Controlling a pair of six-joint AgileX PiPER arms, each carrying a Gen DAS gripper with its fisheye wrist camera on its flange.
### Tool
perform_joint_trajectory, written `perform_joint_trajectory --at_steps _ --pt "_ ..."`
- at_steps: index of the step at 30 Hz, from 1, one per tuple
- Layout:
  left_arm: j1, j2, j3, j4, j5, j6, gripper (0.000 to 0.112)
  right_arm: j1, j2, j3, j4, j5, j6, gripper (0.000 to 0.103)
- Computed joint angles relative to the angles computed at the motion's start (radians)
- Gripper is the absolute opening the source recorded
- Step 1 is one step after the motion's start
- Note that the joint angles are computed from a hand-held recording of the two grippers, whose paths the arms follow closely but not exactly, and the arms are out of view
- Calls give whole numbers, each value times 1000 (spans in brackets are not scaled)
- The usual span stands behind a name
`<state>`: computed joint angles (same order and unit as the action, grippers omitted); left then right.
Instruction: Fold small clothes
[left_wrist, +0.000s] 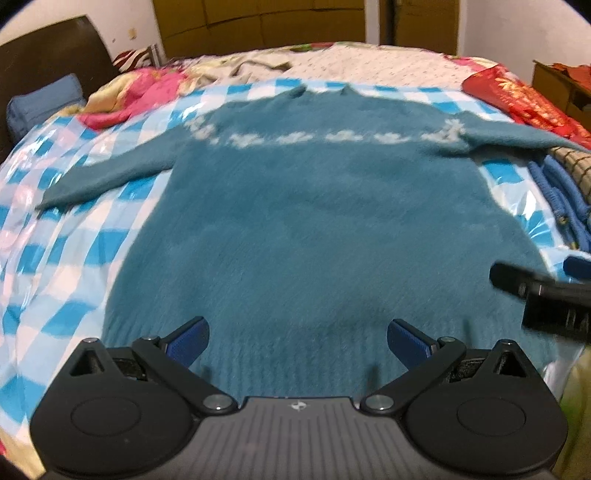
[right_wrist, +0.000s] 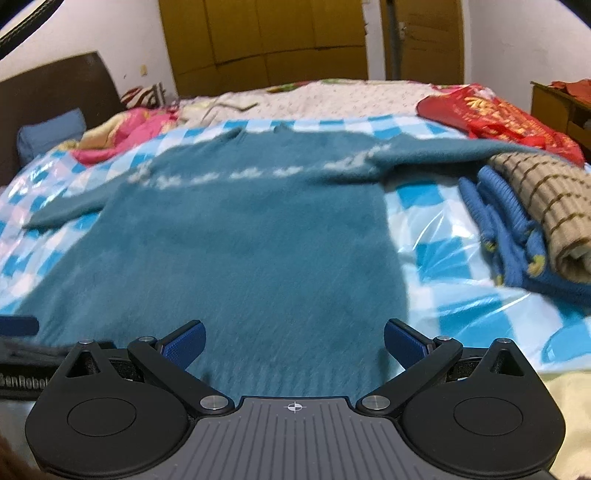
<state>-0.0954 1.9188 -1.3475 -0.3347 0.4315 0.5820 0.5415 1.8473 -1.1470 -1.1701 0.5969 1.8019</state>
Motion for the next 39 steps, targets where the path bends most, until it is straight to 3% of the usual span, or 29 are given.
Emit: perform_joint_trajectory --at_steps 6,16,20,23,28,35,39 --pt "-48 56 -147 -91 55 50 103 -145 -59 -25 9 -7 -59 103" --pt "-225 318 -619 -92 205 -23 103 -544 -63 -134 100 -74 -152 103" --pt "-294 444 -841 -75 285 -71 103 -668 -9 -198 198 -70 -244 103" --pt "-328 509 -954 -60 332 -99 103 -774 34 -233 394 -145 -366 103" --pt "-349 537 -988 -41 358 -123 103 -875 94 -277 596 -248 -446 103" --pt "-366 566 -1026 22 385 -192 103 -943 156 -361 887 -291 -663 103" --pt "-374 572 -1037 57 390 -218 103 -956 186 -382 913 -343 -675 101"
